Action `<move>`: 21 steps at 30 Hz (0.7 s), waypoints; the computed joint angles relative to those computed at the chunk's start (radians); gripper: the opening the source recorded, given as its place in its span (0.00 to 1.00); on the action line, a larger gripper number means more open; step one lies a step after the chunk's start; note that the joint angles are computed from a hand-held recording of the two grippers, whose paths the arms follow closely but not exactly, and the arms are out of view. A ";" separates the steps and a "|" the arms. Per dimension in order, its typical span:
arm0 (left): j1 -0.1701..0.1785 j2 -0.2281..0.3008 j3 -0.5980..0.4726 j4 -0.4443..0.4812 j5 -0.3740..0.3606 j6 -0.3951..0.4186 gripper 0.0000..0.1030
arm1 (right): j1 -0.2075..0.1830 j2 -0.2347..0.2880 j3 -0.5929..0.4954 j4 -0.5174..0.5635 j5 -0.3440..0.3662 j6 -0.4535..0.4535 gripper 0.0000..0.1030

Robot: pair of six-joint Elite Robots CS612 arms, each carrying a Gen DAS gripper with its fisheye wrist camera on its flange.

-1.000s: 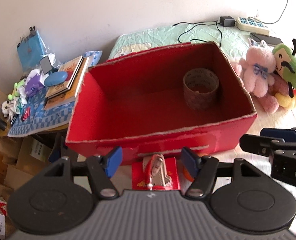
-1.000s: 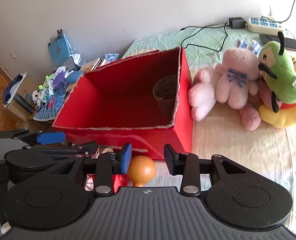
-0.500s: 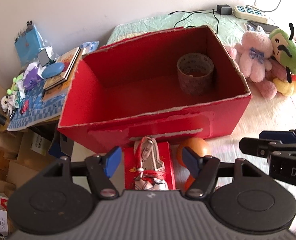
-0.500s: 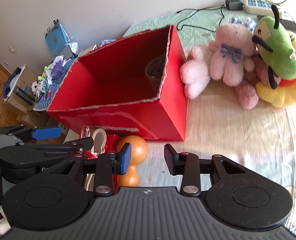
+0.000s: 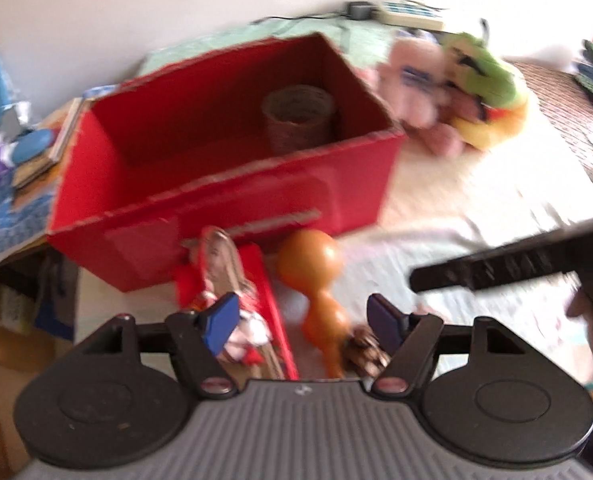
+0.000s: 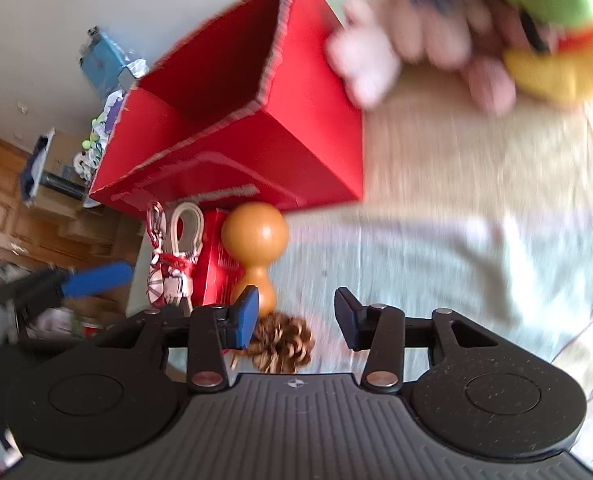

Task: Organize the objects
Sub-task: 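Grasp the brown pinecone with the right gripper and lift it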

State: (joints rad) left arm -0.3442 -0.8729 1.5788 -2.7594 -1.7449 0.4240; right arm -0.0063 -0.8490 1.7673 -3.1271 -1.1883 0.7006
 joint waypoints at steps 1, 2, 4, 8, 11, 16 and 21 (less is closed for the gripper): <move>0.006 -0.003 0.005 0.018 -0.036 0.023 0.71 | -0.006 0.005 0.003 -0.005 0.031 0.023 0.45; 0.011 -0.006 0.008 0.036 -0.069 0.040 0.71 | -0.010 0.009 0.006 -0.009 0.054 0.040 0.45; 0.019 -0.007 0.014 0.072 -0.132 0.075 0.73 | -0.013 0.016 0.003 -0.003 0.084 0.057 0.45; 0.013 0.002 0.019 0.109 -0.168 0.102 0.73 | -0.012 0.027 -0.009 0.012 0.116 0.057 0.48; 0.006 0.015 0.009 0.135 -0.162 0.097 0.72 | -0.017 0.036 -0.013 0.007 0.152 0.066 0.52; 0.018 0.036 -0.017 0.176 -0.220 0.084 0.68 | -0.019 0.046 -0.024 0.047 0.176 0.061 0.52; 0.019 0.059 -0.051 0.240 -0.232 0.063 0.55 | -0.027 0.057 -0.024 0.042 0.213 0.083 0.50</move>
